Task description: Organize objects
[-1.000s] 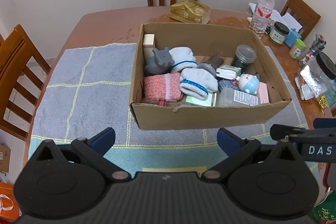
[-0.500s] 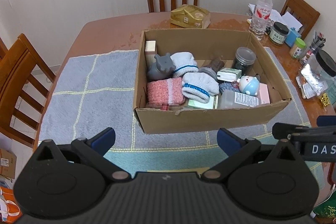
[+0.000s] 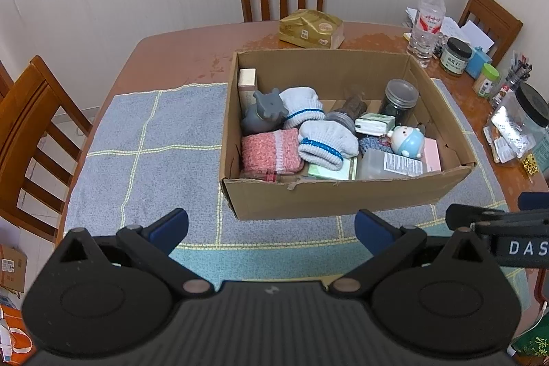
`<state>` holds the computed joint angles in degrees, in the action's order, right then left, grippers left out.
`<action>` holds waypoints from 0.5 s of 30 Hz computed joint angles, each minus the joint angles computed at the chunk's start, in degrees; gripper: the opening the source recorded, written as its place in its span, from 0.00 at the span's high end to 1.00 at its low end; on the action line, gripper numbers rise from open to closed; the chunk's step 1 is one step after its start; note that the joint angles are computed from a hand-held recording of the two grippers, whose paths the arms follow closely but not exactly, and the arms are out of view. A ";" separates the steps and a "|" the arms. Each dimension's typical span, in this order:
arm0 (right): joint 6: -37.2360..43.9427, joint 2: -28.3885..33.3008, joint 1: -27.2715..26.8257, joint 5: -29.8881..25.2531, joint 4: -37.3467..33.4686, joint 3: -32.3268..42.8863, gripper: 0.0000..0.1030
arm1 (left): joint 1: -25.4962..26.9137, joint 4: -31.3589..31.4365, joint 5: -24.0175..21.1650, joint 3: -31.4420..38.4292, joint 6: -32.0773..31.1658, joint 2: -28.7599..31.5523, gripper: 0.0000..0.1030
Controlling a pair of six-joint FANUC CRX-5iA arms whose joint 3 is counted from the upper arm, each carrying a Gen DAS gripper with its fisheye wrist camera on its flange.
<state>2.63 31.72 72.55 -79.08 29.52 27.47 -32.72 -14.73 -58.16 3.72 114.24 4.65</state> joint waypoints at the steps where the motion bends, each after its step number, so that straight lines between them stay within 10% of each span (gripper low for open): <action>1: 0.02 -0.01 0.01 0.01 0.03 -0.03 0.00 | 0.06 0.10 0.03 0.00 -0.05 -0.01 0.01; 15: 0.28 0.44 -0.18 -0.08 -0.04 0.71 0.00 | -0.34 -1.26 -0.96 1.24 0.25 0.78 0.01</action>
